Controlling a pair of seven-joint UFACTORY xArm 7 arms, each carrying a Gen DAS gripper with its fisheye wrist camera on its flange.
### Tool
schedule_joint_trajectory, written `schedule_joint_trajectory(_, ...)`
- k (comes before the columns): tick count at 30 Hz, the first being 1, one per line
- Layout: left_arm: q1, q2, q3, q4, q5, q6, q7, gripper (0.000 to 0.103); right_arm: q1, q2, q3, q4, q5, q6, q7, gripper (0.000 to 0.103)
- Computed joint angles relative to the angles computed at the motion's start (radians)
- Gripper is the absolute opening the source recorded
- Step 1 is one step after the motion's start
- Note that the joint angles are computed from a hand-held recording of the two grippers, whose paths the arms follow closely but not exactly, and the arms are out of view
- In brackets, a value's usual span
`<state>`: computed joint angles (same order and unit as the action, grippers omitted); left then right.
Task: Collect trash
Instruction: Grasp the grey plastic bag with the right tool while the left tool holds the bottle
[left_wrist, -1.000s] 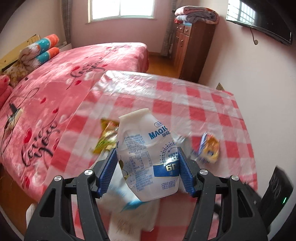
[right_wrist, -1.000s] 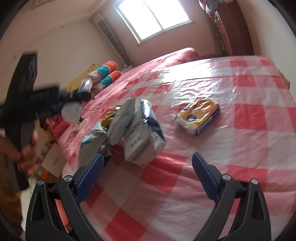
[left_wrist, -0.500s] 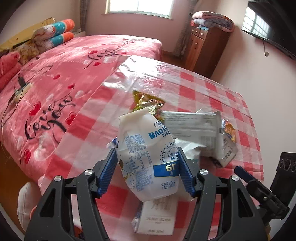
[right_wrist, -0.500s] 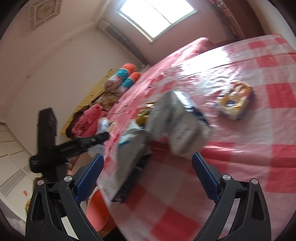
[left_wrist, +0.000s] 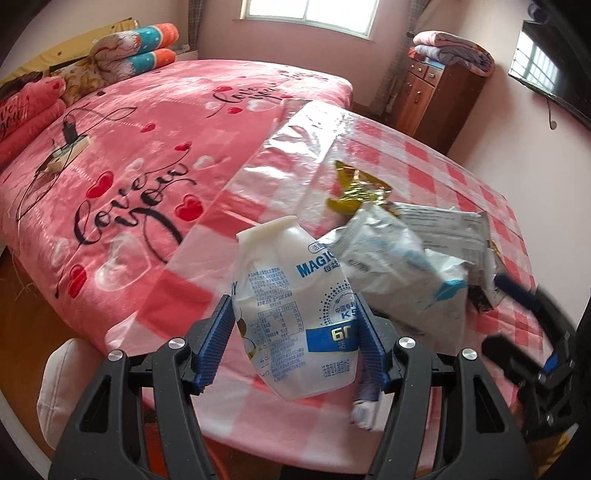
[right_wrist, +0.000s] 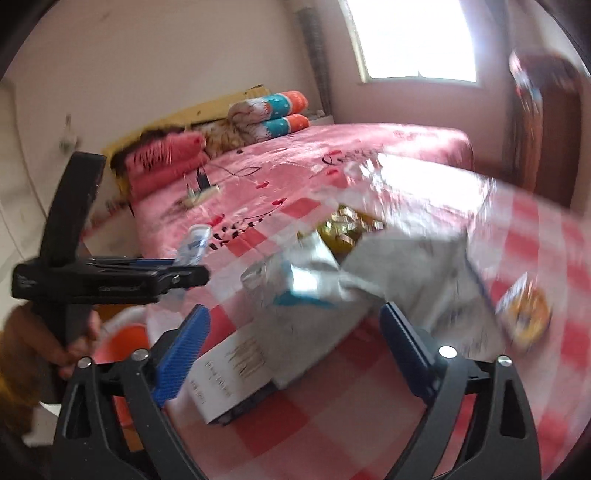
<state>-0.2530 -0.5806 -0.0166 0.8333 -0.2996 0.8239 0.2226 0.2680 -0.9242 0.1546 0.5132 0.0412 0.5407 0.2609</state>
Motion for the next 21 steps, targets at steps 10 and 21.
schedule_joint_trajectory(10,0.018,-0.004,0.053,-0.031,-0.033,0.015,0.059,0.064,-0.002,0.302,-0.042,0.169,-0.051,0.066,-0.208,0.095)
schedule_joint_trajectory(21,0.031,0.018,0.070,-0.053,-0.084,0.010,0.108,0.064,-0.011,0.415,-0.023,0.252,-0.040,0.146,-0.317,0.095)
